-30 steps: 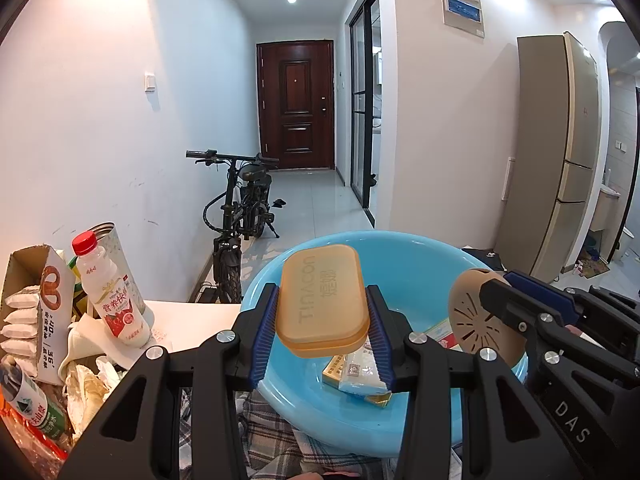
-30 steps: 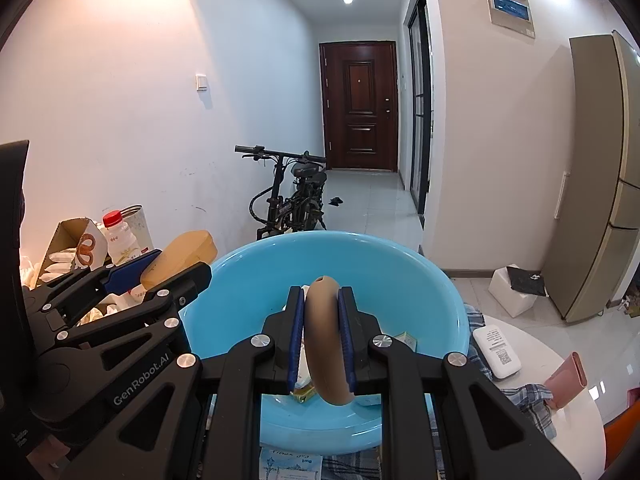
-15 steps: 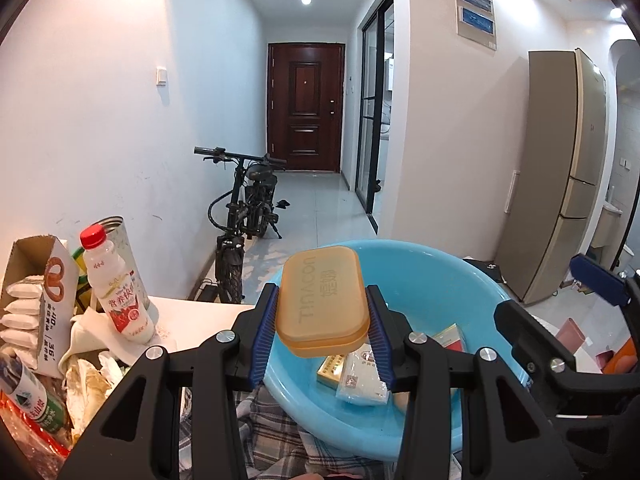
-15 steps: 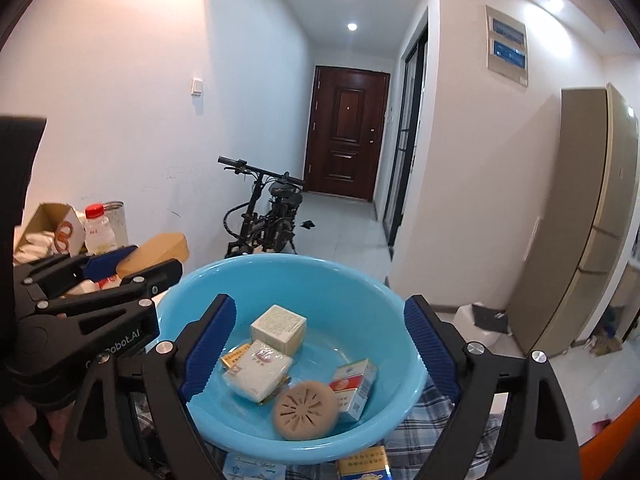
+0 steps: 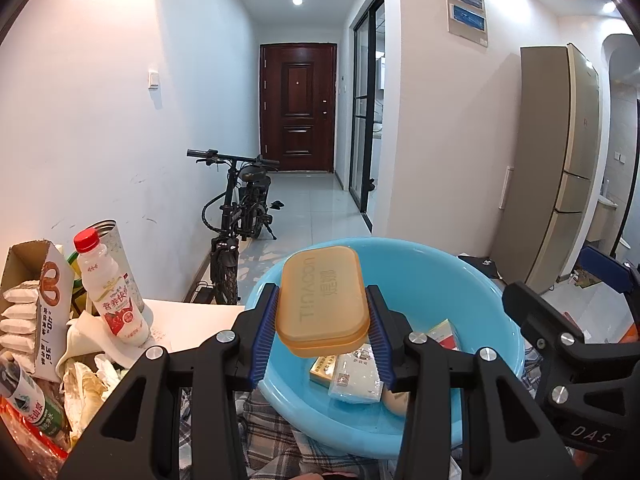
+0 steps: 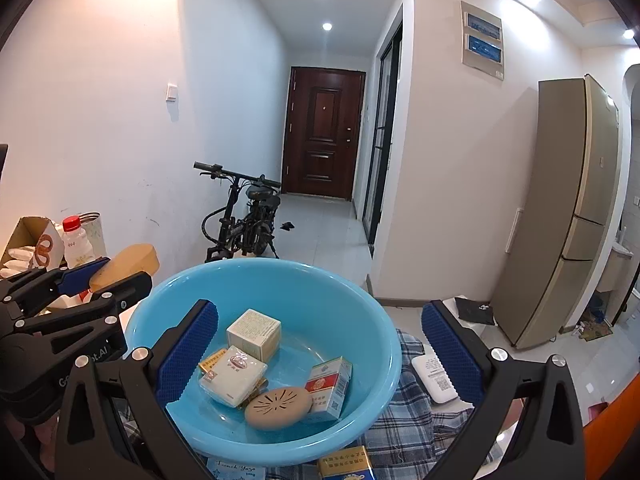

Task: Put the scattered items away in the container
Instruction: 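Lower the orange soap box and open the left gripper into the basin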

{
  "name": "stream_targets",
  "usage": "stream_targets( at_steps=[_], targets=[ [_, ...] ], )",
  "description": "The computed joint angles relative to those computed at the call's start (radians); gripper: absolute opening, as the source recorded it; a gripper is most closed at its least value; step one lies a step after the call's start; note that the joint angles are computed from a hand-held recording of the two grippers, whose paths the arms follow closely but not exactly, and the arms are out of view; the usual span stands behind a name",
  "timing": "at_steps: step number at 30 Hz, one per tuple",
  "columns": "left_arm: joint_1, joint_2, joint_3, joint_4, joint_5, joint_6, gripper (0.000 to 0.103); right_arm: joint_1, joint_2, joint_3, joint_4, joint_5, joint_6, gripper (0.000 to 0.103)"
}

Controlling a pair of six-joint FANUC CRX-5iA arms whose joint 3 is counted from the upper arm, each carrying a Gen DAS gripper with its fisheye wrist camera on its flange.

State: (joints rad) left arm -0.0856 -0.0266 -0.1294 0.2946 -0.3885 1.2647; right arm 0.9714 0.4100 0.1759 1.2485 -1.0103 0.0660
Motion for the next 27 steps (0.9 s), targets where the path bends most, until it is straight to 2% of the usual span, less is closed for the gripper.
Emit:
stream_targets(
  at_steps=[11, 15, 20, 25, 27],
  targets=[
    [-0.013, 0.009, 0.014, -0.040, -0.013, 0.030, 0.041, -0.002, -0.003, 0.002, -0.024, 0.001, 0.001, 0.103],
    [-0.004, 0.011, -0.004, 0.054, -0.024, -0.034, 0.041, -0.002, -0.004, 0.002, -0.028, 0.002, 0.002, 0.103],
    [-0.010, 0.015, 0.016, -0.017, -0.033, 0.029, 0.041, 0.000, 0.006, 0.017, -0.042, -0.010, 0.018, 0.103],
    [-0.004, 0.023, 0.013, 0.029, -0.048, 0.000, 0.041, 0.001, 0.019, 0.040, -0.072, -0.027, 0.048, 0.103],
    [-0.007, 0.024, 0.017, 0.006, -0.047, 0.019, 0.041, 0.002, 0.022, 0.046, -0.083, -0.031, 0.057, 0.103]
  ],
)
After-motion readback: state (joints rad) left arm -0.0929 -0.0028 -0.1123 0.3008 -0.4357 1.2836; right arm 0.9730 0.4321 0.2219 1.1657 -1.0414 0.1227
